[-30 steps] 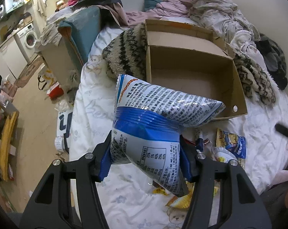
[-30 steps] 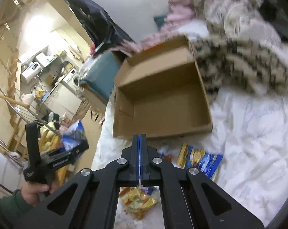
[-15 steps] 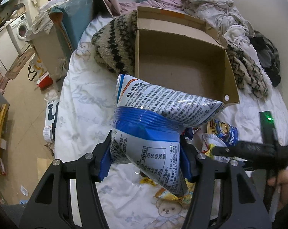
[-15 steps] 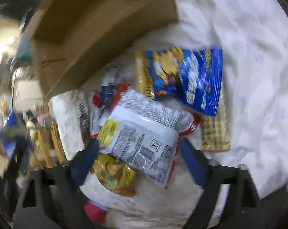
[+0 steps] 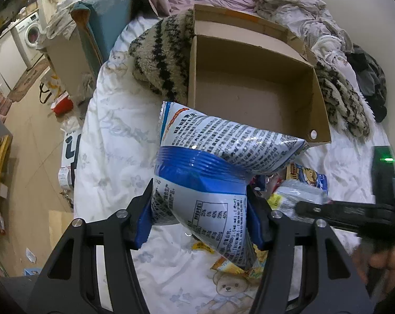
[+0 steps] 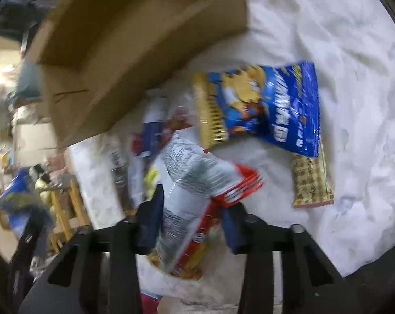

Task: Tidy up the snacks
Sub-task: 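Grasp the white-and-red snack bag with the right gripper while the left holds the chip bag, then lower both bags into the cardboard box and open both grippers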

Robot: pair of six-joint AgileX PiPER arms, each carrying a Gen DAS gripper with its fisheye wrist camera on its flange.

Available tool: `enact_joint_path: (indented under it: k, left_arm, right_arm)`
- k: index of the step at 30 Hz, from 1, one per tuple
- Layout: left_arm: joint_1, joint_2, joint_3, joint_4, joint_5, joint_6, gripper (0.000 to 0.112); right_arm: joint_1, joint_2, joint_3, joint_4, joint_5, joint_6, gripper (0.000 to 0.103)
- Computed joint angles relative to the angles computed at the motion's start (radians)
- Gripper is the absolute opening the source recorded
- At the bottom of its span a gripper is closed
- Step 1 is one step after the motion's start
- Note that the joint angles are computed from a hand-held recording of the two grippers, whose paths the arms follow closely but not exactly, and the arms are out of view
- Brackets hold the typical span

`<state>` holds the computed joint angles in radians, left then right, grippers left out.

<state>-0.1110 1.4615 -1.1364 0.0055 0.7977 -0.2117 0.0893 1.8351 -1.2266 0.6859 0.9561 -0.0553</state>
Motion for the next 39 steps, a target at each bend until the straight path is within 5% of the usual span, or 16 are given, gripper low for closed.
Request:
enact_joint_path:
  k: [7,13,26,33,39]
  left_arm:
    - [-0.003,-0.012,-0.014,-0.002,0.002,0.013,0.056]
    - [-0.021,0.077,-0.176,0.018,0.048,0.009,0.056]
    - [-0.088,0.420,-0.537,0.119,0.054,-0.059,0.056]
    - [-0.109,0.472,-0.526,0.156,-0.038,-0.072,0.056]
    - [-0.100,0.498,-0.543,0.134,-0.038,-0.050,0.056]
  right_arm:
    - [-0.127,-0.150,0.073,0.283,0.062,-0.287,0.032]
    - [-0.208,-0.133,-0.041,0.325,0.103,-0.358,0.031]
    - [-0.162,0.152,-0.428,0.196,0.068,-0.259,0.031]
    - [-0.135,0.216,-0.448,0.130,0.011,-0.261,0.032]
    - [-0.110,0.242,-0.482,0.110,0.003,-0.265,0.032]
